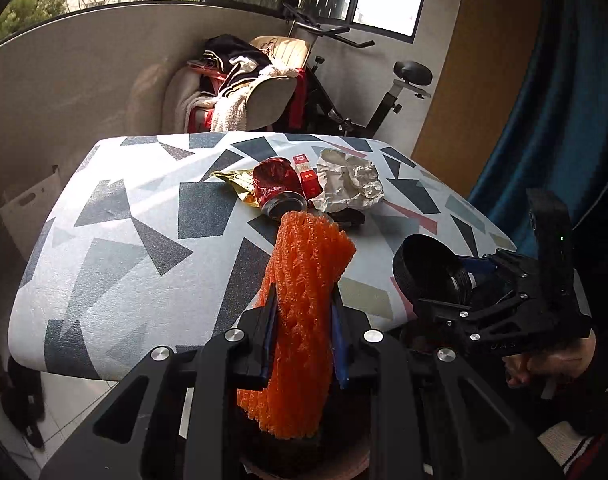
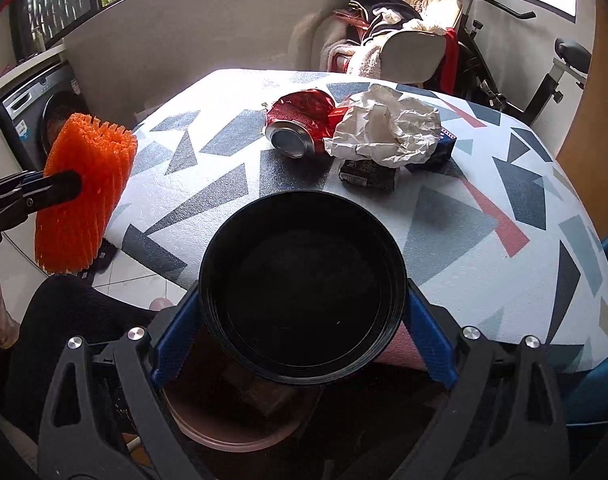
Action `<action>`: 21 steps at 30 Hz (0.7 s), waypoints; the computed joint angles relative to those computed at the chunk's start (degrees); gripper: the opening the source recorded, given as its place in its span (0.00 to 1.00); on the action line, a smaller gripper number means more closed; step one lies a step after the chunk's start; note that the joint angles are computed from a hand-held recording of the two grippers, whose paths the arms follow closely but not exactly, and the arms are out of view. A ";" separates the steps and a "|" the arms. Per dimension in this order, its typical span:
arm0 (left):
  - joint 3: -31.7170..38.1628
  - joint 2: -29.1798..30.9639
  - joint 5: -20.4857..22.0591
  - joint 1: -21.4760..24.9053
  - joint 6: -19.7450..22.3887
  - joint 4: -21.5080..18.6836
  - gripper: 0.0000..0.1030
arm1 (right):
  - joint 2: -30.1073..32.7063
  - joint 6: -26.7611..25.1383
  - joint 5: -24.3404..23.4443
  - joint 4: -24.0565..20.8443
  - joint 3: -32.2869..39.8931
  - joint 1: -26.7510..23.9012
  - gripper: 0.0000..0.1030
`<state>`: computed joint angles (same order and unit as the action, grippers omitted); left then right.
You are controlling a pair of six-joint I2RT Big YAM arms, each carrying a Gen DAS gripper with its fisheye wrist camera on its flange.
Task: Collect trash
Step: 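Lift the lid and orange net off the board and carry both over the bin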
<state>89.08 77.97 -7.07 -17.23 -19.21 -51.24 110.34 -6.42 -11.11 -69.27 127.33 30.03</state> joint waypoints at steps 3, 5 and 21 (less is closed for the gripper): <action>-3.08 -2.20 -0.54 -0.66 -1.62 0.71 0.22 | -0.97 -1.12 -0.79 -0.89 -2.17 1.02 0.89; -4.98 -3.52 -0.81 -0.87 -3.13 1.30 0.22 | -1.40 -1.86 -1.45 -1.52 -3.33 1.61 0.89; -10.82 -7.21 -4.72 -1.39 -8.94 3.14 0.22 | 0.86 -3.98 -3.75 -6.92 -4.03 3.82 0.89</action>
